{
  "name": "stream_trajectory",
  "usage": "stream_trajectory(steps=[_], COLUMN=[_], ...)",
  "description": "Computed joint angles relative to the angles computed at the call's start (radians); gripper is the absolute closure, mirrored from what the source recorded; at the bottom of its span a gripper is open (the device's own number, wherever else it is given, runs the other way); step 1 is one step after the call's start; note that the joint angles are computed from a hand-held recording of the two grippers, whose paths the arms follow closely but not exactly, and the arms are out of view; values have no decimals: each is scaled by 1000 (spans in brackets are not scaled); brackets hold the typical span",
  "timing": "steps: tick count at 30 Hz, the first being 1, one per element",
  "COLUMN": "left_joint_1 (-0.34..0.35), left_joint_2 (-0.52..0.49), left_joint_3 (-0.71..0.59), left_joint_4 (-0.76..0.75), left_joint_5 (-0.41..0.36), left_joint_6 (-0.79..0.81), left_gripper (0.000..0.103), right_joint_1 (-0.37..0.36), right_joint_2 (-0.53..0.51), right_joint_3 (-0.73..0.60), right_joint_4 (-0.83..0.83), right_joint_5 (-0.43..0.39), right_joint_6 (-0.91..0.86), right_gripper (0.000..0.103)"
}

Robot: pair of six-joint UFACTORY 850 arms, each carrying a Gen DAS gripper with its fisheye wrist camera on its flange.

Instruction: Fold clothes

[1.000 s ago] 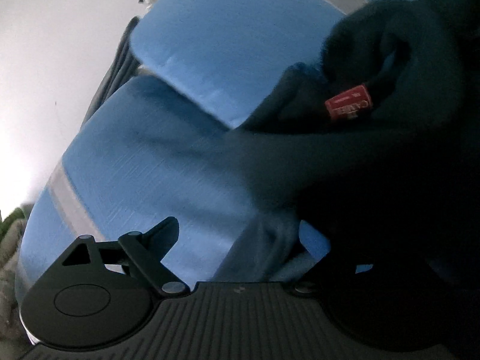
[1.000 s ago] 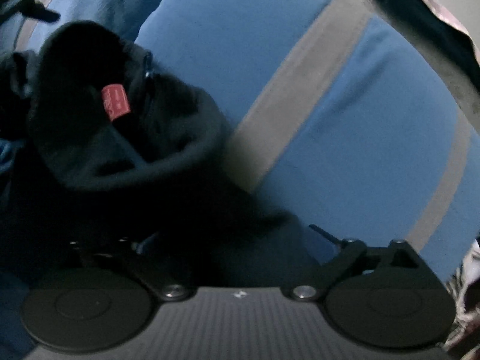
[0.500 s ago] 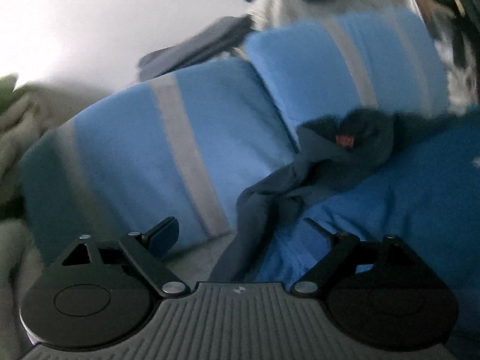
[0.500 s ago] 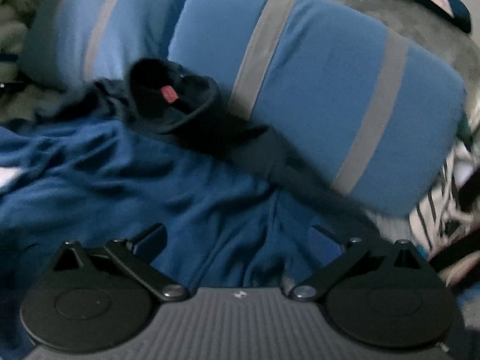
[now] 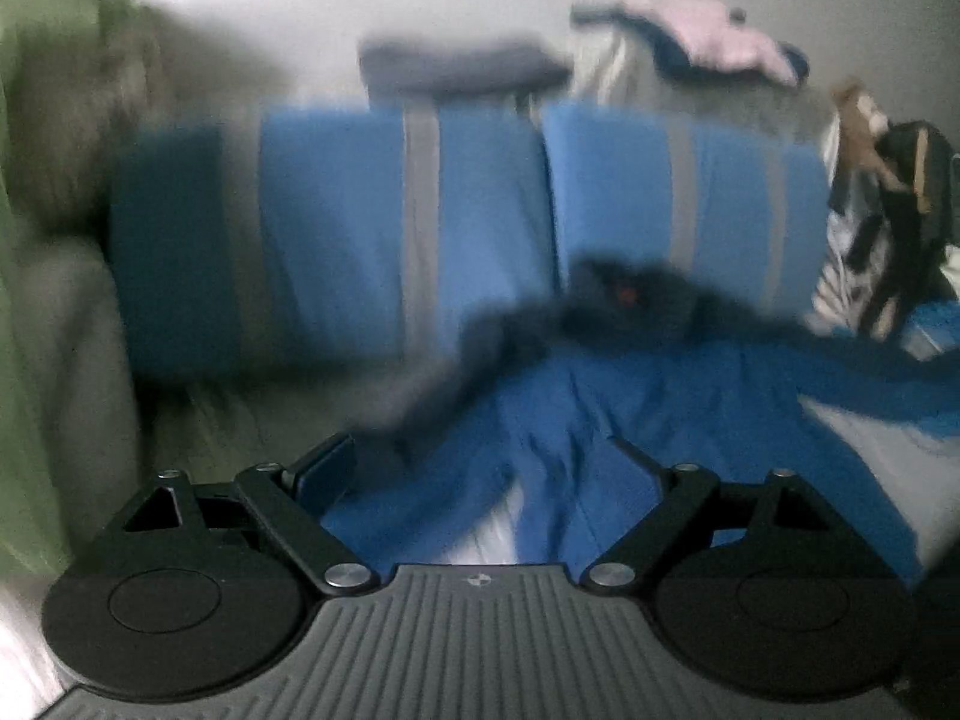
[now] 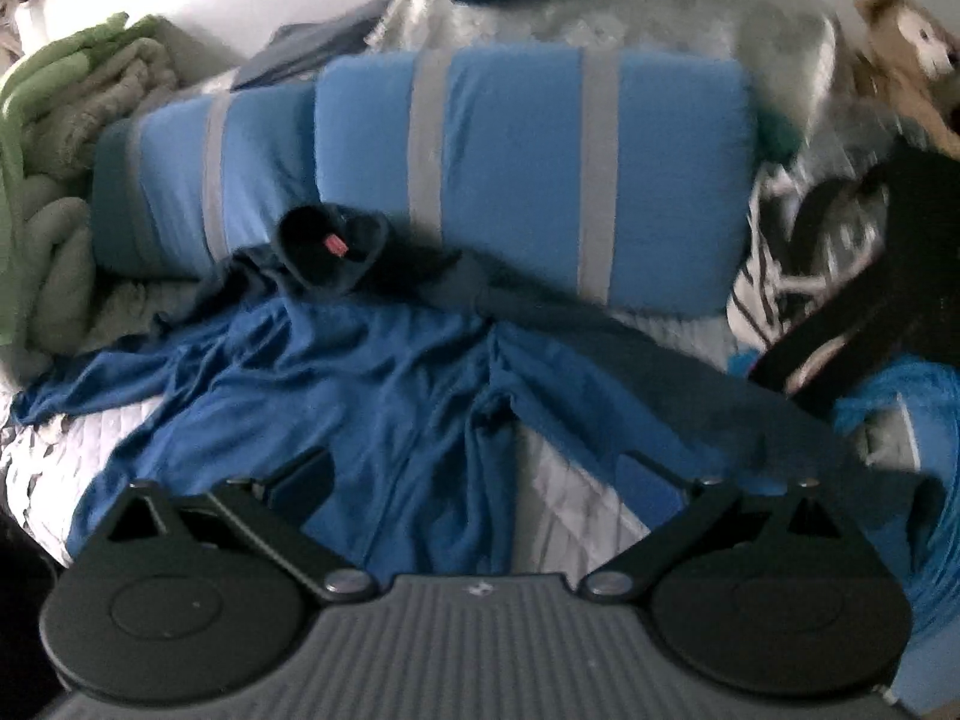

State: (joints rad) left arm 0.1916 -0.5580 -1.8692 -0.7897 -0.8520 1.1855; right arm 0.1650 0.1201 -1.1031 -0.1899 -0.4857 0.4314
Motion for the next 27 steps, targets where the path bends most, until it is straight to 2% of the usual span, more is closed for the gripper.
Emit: stream_trajectory(steps=[5, 9, 11, 14, 16, 17, 19, 21, 24, 25, 27], left_joint_1=[-33, -36, -28, -14, -1, 5, 23, 37, 48, 45, 36], left_joint_2=[-77, -141, -140, -138, -141, -143, -143, -151, -177, -178, -177], left_joint_3=[79, 111, 147, 179, 191, 197, 196, 189, 162, 162, 166], left_joint_4=[161, 211, 203, 160, 127, 112, 57, 17, 2, 7, 23], left_joint_5=[59, -1, -7, -21, -39, -49, -68, -97, -160, -162, -159], left_joint_6=[-230, -367, -353, -315, -300, -294, -278, -274, -293, -288, -276], left_gripper=[16, 16, 16, 16, 16, 16, 16, 16, 16, 16, 24], right_joint_1=[12, 15, 14, 14, 11, 7, 1, -1, -1, 2, 11], right_joint_2=[-65, -152, -194, -235, -259, -270, -280, -281, -269, -265, -257], right_joint_3=[74, 106, 111, 118, 122, 125, 136, 150, 168, 172, 173], right_joint_4=[-29, 78, 144, 159, 168, 196, 243, 273, 353, 333, 267], right_joint_5=[23, 64, 62, 68, 74, 78, 97, 122, 134, 133, 131], right_joint_6=[70, -2, -32, 3, 26, 18, 9, 14, -39, -13, 59], right_gripper=[0, 4, 12, 23, 38, 42, 66, 71, 93, 95, 96])
